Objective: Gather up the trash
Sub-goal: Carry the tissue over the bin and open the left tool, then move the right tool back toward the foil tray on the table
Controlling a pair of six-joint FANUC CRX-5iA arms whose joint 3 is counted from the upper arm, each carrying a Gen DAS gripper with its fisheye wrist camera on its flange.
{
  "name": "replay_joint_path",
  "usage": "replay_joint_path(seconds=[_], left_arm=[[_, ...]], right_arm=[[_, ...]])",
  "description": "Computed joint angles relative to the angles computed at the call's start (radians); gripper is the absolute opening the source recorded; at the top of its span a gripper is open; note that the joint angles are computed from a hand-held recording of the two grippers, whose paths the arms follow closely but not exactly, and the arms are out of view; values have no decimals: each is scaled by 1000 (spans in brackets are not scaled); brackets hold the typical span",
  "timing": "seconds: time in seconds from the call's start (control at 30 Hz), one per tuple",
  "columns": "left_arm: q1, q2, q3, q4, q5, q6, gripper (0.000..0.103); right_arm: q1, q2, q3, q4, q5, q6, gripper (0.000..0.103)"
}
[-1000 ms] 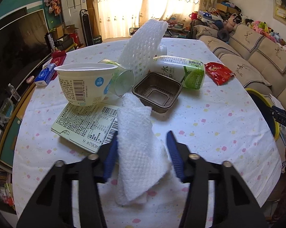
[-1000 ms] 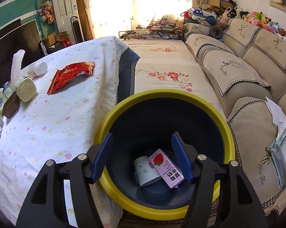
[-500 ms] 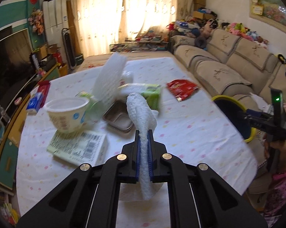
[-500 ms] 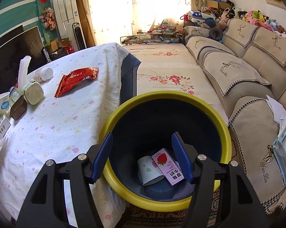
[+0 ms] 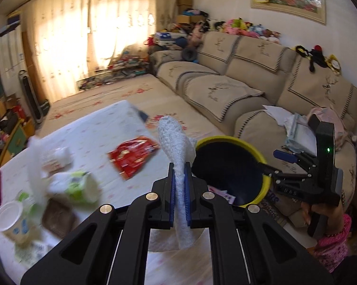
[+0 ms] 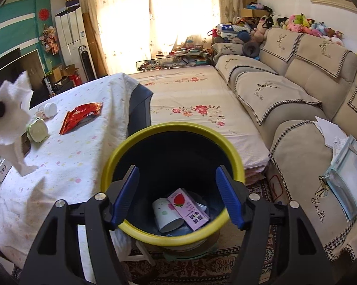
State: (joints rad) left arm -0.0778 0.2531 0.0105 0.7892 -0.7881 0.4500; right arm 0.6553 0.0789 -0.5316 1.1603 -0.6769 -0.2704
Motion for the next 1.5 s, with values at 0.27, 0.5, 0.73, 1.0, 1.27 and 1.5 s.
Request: replay_joint_path(seconds=[0.27, 0.5, 0.73, 1.0, 1.27, 1.5], left_arm=[[-154, 171, 192, -74, -28, 89, 7], [-220, 278, 308, -144, -55, 165, 8], [-247, 367, 394, -186, -87, 233, 8], [-255, 416, 465, -271, -118, 315, 51], [-216, 329, 335, -213, -85, 244, 67], [-100, 119, 38, -42, -20, 60, 73]], right_arm=[[-15, -69, -74, -16, -49, -50, 67], [-21, -98, -106, -39, -60, -55, 67], [-27, -110, -121, -41, -58, -64, 67], [-14, -110, -111, -61, -74, -48, 67], [3, -109, -106, -71, -81, -49, 68], [11, -91, -86, -87, -42, -28, 68]])
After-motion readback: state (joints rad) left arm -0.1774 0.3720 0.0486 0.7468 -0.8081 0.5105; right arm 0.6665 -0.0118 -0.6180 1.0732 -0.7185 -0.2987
